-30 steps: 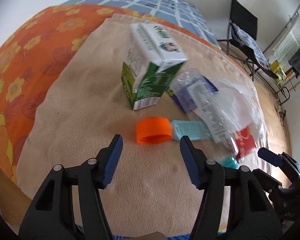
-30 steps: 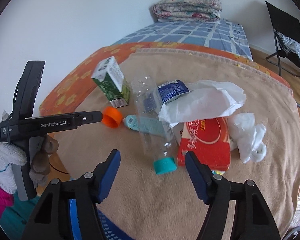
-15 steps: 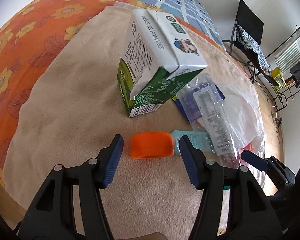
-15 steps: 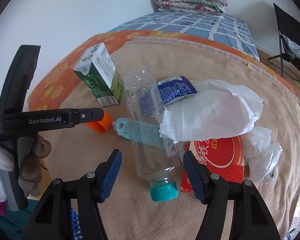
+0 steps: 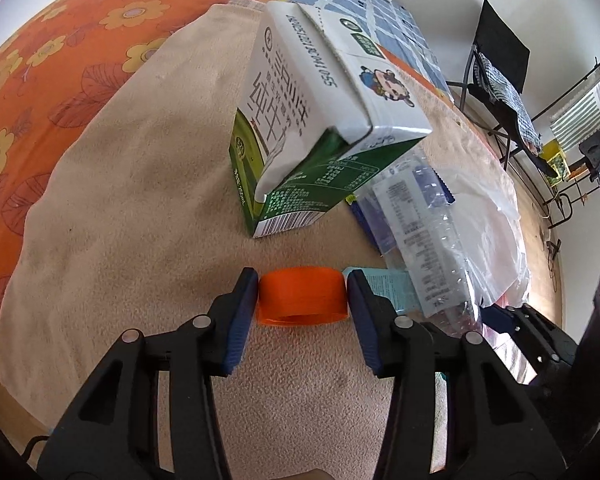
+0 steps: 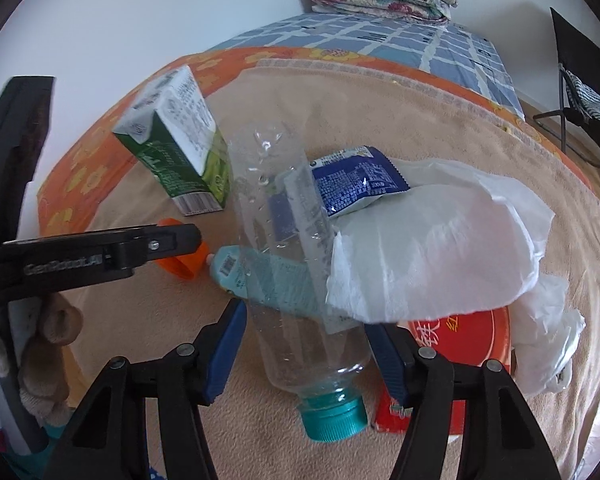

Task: Collect trash
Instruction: 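Grasp the orange bottle cap with the left tool while the right tool grasps the clear bottle, then carry the orange cap and clear bottle over the blue basket with both tools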

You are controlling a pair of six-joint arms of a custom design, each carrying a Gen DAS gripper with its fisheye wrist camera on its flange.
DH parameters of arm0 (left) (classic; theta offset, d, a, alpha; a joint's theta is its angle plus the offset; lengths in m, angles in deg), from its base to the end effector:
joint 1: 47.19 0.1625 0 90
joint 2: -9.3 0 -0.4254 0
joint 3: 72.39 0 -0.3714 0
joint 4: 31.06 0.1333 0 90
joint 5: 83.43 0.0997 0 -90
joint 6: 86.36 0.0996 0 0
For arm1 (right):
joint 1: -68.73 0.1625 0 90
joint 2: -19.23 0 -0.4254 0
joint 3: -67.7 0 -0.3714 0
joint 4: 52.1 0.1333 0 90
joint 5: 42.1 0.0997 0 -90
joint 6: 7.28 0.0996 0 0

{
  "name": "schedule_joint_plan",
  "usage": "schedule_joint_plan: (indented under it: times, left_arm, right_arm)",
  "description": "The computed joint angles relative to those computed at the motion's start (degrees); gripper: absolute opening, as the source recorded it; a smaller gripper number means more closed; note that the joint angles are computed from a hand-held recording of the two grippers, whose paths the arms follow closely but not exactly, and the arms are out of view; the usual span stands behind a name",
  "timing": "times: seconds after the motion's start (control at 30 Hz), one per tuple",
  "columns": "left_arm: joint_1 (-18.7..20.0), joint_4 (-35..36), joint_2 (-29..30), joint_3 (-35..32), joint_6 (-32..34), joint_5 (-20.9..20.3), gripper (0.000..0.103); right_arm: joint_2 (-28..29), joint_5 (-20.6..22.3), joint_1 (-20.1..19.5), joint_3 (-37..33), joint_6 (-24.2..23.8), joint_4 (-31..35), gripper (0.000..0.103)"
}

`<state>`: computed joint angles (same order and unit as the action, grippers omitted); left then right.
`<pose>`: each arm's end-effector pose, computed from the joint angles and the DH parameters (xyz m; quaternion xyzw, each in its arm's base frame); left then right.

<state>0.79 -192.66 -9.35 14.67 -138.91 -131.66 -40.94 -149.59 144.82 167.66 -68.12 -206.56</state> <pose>-0.2824 -0.6116 -0.1154 -0.0956 0.9291 -0.2795 0.2226 -0.0505 -0.6337 0.2491 0.3547 -0.8986 0.0776 0.2462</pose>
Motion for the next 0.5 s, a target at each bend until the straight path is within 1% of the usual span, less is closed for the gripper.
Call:
schedule_joint_plan:
  times: [0.1,0.17,0.33,0.43,0.5]
  left_arm:
    - [-0.1,0.0,-0.1,0.3,0.1,0.1,0.047]
    - [-0.2,0.0,-0.3,0.5,0.1,0.3,0.047]
    - [-0.9,0.5,-0.9,1.3,-0.3,1.2,0.047]
    - [-1.5,-0.6,-1.8,2.9,-0.4,1.5,0.047]
    - [-2.0,-1.0,-2.5,4.0,-0.4,2.2,0.047]
  right_arm:
    - [0.6,-0.2,-0.1,0.3,-0.3,-1.7,0.063]
    - [0.4,0.2,-0.1,0.5,-0.1,-1.4,0.062]
    - [-1.4,2.5,-0.6,0.5,1.8,3.9,0.061]
    - [-3.4,4.2,-0.8,1.6,1.8,6.1,0.06]
    - [-4.4,4.9,-1.0,2.5,1.1,6.1,0.06]
